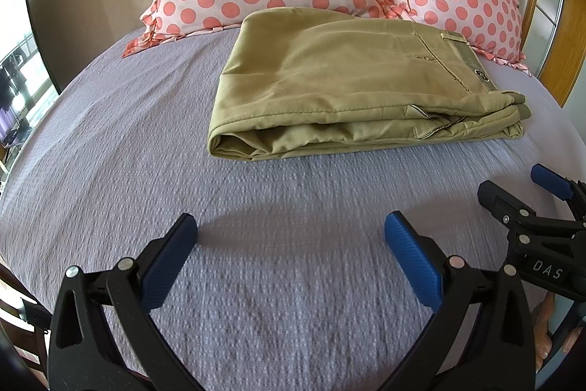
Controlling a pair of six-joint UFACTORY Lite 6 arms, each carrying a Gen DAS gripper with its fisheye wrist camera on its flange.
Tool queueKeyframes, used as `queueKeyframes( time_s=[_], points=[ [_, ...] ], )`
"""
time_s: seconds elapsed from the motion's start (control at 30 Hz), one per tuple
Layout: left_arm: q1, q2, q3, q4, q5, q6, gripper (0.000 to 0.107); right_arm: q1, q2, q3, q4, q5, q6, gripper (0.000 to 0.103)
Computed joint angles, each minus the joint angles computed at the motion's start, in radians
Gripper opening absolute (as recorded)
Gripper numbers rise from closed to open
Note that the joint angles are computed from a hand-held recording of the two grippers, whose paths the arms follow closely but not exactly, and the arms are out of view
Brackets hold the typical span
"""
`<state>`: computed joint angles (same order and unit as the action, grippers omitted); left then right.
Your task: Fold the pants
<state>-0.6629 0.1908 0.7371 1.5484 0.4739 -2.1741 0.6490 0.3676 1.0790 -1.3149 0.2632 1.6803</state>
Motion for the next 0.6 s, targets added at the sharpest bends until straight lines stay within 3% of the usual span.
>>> queueKeyframes(
  time_s=[0.6],
  points=[
    [0.001, 0.001, 0.004, -0.012, -0.003, 0.013, 0.101, 0.001, 0.002, 0.001, -0.004, 0.001, 0.005, 0.102]
  ],
)
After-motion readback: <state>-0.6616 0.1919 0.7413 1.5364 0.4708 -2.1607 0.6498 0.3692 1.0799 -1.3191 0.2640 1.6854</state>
